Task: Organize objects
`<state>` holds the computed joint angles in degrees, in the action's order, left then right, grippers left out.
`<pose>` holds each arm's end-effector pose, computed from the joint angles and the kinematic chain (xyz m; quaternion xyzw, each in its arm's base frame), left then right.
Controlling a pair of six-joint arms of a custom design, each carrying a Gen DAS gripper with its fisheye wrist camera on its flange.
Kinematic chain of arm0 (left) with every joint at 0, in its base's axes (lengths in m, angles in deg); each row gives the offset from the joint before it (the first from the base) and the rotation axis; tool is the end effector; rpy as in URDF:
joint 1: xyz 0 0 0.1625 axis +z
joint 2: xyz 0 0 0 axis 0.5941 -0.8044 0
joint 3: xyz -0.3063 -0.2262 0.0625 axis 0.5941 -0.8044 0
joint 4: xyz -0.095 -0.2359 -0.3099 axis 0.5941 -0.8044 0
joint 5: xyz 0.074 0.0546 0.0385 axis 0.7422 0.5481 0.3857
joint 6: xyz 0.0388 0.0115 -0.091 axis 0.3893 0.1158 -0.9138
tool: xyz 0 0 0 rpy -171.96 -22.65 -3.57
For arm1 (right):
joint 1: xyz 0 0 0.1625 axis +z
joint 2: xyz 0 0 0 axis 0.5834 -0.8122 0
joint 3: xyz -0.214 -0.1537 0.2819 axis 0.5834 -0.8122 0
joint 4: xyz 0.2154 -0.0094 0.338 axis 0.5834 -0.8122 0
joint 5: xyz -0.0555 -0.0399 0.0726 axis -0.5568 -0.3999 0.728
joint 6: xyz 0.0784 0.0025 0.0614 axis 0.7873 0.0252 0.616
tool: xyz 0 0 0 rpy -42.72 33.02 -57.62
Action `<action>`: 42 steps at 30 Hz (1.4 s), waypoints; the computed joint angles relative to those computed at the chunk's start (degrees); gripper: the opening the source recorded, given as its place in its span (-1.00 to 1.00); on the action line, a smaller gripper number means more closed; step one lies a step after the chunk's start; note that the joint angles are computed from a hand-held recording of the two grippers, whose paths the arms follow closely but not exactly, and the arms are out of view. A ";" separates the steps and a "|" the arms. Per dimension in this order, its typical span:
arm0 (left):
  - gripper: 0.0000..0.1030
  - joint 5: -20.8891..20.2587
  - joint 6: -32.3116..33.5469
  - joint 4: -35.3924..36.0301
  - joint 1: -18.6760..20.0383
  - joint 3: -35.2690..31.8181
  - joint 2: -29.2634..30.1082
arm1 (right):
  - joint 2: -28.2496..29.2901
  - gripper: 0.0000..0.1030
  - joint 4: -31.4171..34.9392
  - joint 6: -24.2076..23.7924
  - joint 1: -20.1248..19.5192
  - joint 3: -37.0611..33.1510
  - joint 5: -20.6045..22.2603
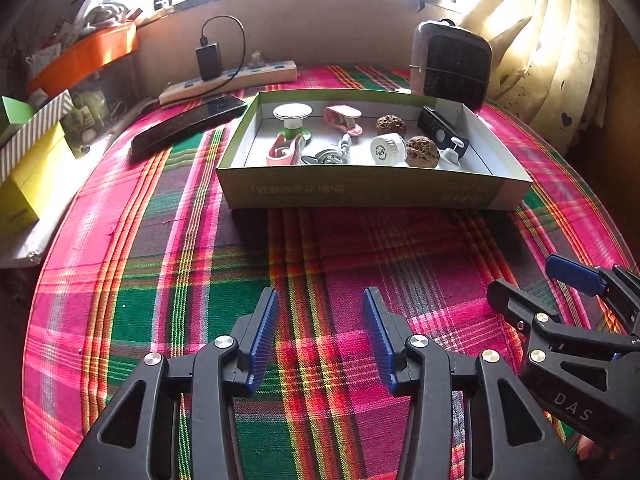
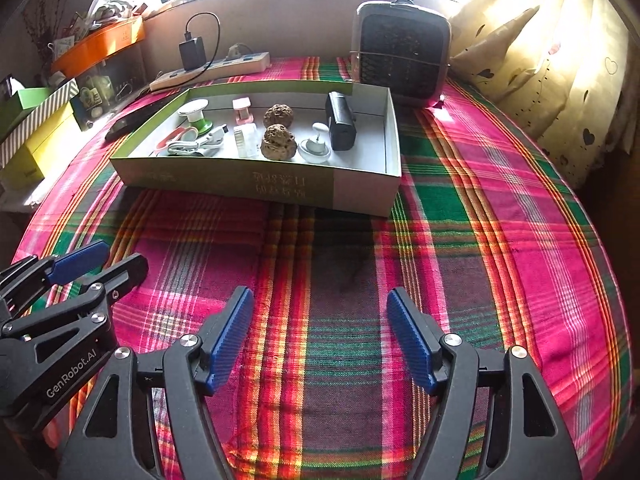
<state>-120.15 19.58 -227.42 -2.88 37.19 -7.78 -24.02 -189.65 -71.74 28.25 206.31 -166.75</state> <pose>-0.2992 -0.4527 -0.1698 0.1952 0.8771 -0.2834 0.3351 -0.0841 -0.4252 0.2065 0.1373 -0.8759 0.2935 0.3575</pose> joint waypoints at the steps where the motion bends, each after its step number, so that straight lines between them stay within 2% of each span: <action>1: -0.17 0.14 -0.27 0.26 -0.06 -0.05 0.03 | -0.09 0.41 -0.04 0.02 -0.07 0.12 0.00; 12: -0.12 0.31 -1.57 0.76 -0.27 0.08 0.01 | -0.09 0.57 0.23 -0.67 -0.11 0.35 -0.16; 42: -0.11 0.32 -1.64 0.92 -0.30 -0.02 0.04 | -0.03 0.59 0.15 -0.58 -0.03 0.42 -0.22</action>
